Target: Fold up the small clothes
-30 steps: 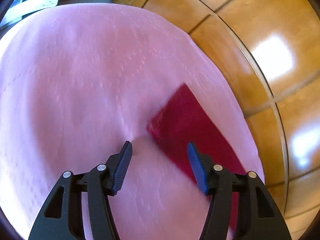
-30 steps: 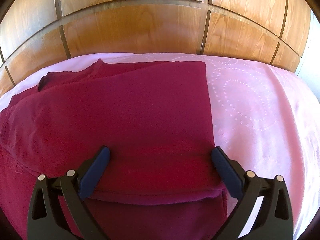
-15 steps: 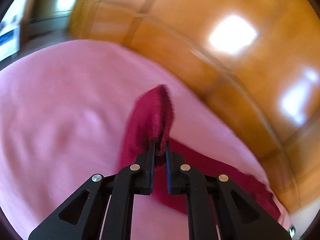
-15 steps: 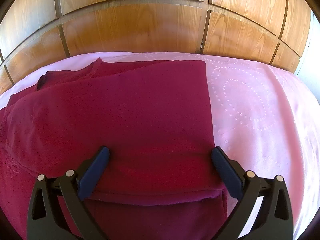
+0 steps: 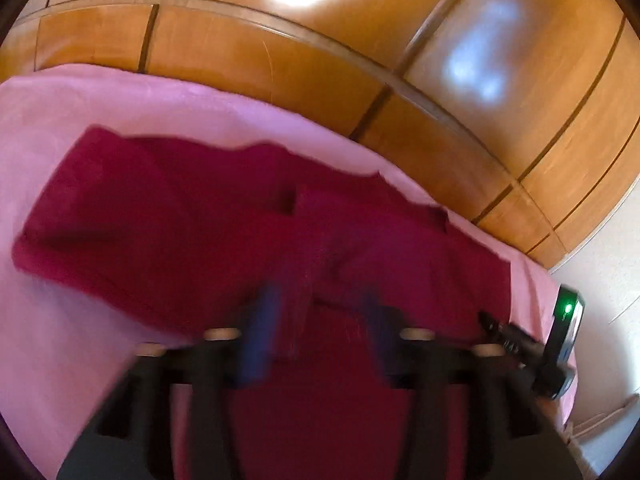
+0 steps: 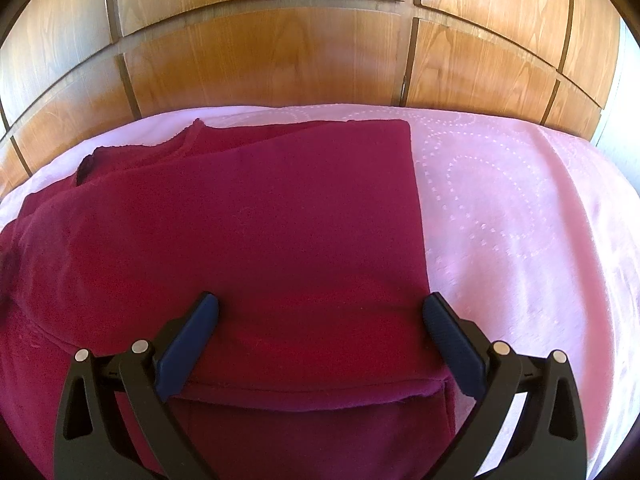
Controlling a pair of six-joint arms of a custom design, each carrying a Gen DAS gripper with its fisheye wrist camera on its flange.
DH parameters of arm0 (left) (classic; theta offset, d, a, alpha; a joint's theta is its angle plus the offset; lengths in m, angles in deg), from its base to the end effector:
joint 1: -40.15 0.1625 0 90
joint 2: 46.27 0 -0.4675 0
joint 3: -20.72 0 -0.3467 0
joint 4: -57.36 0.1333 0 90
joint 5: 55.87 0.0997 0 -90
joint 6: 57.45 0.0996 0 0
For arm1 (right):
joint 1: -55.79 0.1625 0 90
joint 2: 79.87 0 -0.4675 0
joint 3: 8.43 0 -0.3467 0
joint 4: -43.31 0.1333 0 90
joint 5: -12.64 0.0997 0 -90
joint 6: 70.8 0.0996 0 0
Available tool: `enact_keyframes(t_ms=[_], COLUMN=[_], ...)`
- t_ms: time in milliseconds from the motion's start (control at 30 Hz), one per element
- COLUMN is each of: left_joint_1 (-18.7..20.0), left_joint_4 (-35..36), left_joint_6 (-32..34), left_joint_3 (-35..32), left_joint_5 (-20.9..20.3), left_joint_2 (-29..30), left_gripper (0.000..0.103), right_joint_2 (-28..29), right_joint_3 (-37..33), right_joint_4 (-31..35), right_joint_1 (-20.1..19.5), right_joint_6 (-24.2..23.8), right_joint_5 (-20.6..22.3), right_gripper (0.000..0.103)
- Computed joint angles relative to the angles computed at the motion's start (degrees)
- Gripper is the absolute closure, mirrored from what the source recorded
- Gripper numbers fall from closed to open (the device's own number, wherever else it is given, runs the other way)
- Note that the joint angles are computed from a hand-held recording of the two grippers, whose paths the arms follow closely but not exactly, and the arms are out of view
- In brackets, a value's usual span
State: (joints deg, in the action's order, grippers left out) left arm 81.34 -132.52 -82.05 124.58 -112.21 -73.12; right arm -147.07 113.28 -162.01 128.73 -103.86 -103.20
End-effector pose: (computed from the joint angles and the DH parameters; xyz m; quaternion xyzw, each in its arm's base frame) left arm -0.3418 -0.5496 -0.0018 0.1406 0.9293 -0.3218 0.1141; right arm -0.0635 -0.5133 0.3545 0.0049 -0.8482 0.3652 0.3836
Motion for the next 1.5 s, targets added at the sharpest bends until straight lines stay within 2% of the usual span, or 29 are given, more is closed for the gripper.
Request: enact_keyframes(t_ms=[100, 233, 300, 367, 433, 500, 567, 600, 633, 700, 833, 900, 933, 967, 1000, 1033, 1167, 1300, 1433, 1500], left_joint_1=[-0.46, -3.09, -3.77, -4.54, -5.43, -5.51, -5.54, -5.46, -5.36, -4.61, -4.07, -4.22, -4.28, -4.21, -4.16, -4.26, -4.49, -4.87, -5.39, -5.51], left_joint_4=[-1.95, -7.28, -8.85, -9.57, -11.07, -12.29, -14.62, -15.24, -15.97, -17.37, -20.16, -20.93, -21.31, -21.67, -21.99, -22.12, -22.67, -22.03, -20.76, -20.16], left_joint_6=[1.03, -3.52, -4.24, -4.04, -3.03, -3.05, -2.89, -2.81, -2.95, -3.53, -4.07, -3.76, -3.61, -3.39, -3.33, -3.40, -3.62, -4.00, -4.61, -4.76], left_joint_3=[2.01, 10.64, 13.14, 14.80, 16.24, 17.60, 18.59, 18.74, 18.89, 19.25, 20.25, 20.30, 20.35, 20.37, 20.44, 20.54, 20.79, 20.73, 20.34, 20.08], left_joint_5=[0.27, 2.79, 4.21, 5.46, 7.69, 7.33, 7.38, 7.25, 7.10, 5.94, 4.58, 4.88, 4.94, 4.60, 4.29, 4.32, 4.33, 4.77, 5.57, 5.88], left_joint_2=[-0.08, -1.34, -1.51, -1.40, -0.57, -0.42, 0.02, 0.11, 0.25, 0.32, 0.55, 0.94, 1.12, 1.21, 1.26, 1.25, 1.39, 1.39, 1.49, 1.52], left_gripper=[0.046, 0.046, 0.046, 0.046, 0.046, 0.046, 0.046, 0.046, 0.046, 0.045, 0.045, 0.045, 0.045, 0.042, 0.042, 0.042, 0.042, 0.042, 0.042, 0.042], right_joint_2=[-0.50, -1.06, -0.89, -2.18, -6.22, -9.00, -9.64, -9.31, -8.00, -4.89, 1.43, 3.57, 4.74, 5.31, 5.67, 5.57, 2.23, -4.57, -10.91, -13.96], right_joint_3=[0.21, 0.58, 1.10, 3.21, 5.33, 5.68, 4.04, 2.65, 1.01, -1.80, -6.53, -7.39, -6.99, -6.81, -6.53, -6.04, -2.88, -1.88, -1.92, -1.71], right_joint_4=[0.47, 0.36, -2.47, -5.25, 1.56, 13.56, 25.56, 31.56, 36.76, 43.70, 49.41, 48.74, 45.48, 43.43, 41.88, 40.27, 32.52, 28.18, 26.99, 26.57], right_joint_1=[-0.33, -0.12, 1.34, 2.66, 4.09, 4.83, 5.48, 6.10, 7.29, 8.79, 10.33, 10.84, 11.91, 12.46, 13.07, 14.06, 17.43, 19.80, 18.47, 16.25], right_joint_6=[0.26, 0.35, -0.23, -1.82, -0.31, 1.72, 3.99, 4.66, 5.53, 7.82, 13.43, 15.22, 15.51, 15.84, 16.31, 16.24, 12.00, 7.84, 6.70, 6.69], right_joint_5=[0.64, 0.53, -2.12, 0.09, 6.51, 15.70, 22.17, 24.36, 25.46, 27.60, 28.00, 27.53, 24.91, 23.31, 22.06, 20.61, 19.69, 21.91, 23.20, 22.95], right_gripper=[0.002, 0.002, 0.002, 0.002, 0.002, 0.003, 0.005, 0.011, 0.015, 0.032, 0.033, 0.044, 0.049, 0.063, 0.085, 0.095, 0.098, 0.098, 0.098, 0.098])
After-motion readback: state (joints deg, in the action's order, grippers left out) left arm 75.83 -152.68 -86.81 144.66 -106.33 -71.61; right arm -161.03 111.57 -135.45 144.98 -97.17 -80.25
